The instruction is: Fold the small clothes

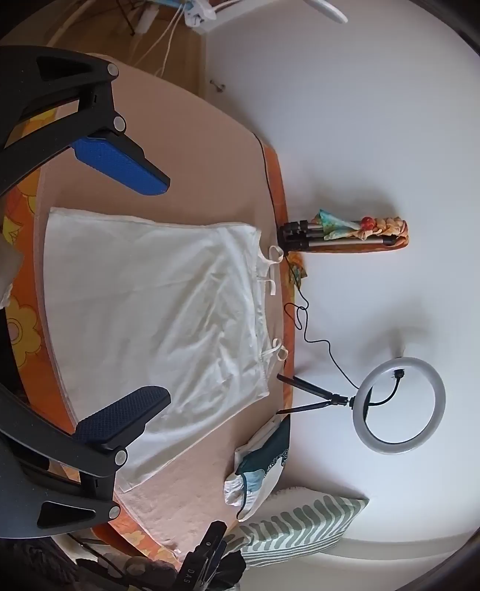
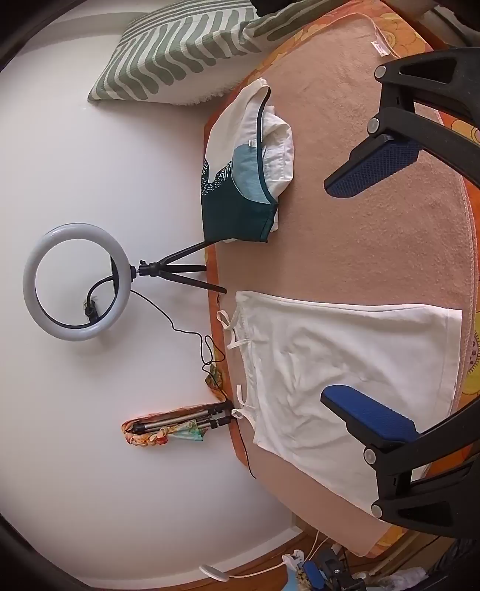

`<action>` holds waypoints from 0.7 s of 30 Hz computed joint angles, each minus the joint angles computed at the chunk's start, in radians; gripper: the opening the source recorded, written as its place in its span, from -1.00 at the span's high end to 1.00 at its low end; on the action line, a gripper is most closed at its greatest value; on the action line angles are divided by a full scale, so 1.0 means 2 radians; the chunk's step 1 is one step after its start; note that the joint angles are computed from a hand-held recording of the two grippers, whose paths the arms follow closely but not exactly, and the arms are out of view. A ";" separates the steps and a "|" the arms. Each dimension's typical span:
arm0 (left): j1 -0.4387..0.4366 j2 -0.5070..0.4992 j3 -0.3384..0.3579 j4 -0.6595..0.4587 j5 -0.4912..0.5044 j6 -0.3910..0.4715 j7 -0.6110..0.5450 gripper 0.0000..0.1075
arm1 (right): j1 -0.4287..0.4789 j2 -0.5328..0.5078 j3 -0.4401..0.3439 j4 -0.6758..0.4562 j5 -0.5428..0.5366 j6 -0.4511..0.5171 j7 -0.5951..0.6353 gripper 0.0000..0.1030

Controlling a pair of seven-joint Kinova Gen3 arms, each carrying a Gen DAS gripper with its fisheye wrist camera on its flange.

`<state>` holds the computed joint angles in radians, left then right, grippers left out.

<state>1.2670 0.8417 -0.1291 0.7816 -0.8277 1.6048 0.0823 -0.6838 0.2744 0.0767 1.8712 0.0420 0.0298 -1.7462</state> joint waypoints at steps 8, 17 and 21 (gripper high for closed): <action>0.000 -0.018 0.004 0.035 -0.017 -0.017 0.031 -0.91 | -0.035 -0.001 0.037 0.003 0.000 -0.003 -0.004 -0.99; 0.008 -0.004 0.000 0.004 -0.021 0.006 0.026 -0.91 | -0.033 -0.001 0.037 0.002 -0.001 -0.001 -0.002 -0.99; 0.008 -0.003 -0.001 0.001 -0.019 0.005 0.022 -0.91 | -0.057 0.001 0.059 0.002 0.001 -0.002 -0.005 -0.99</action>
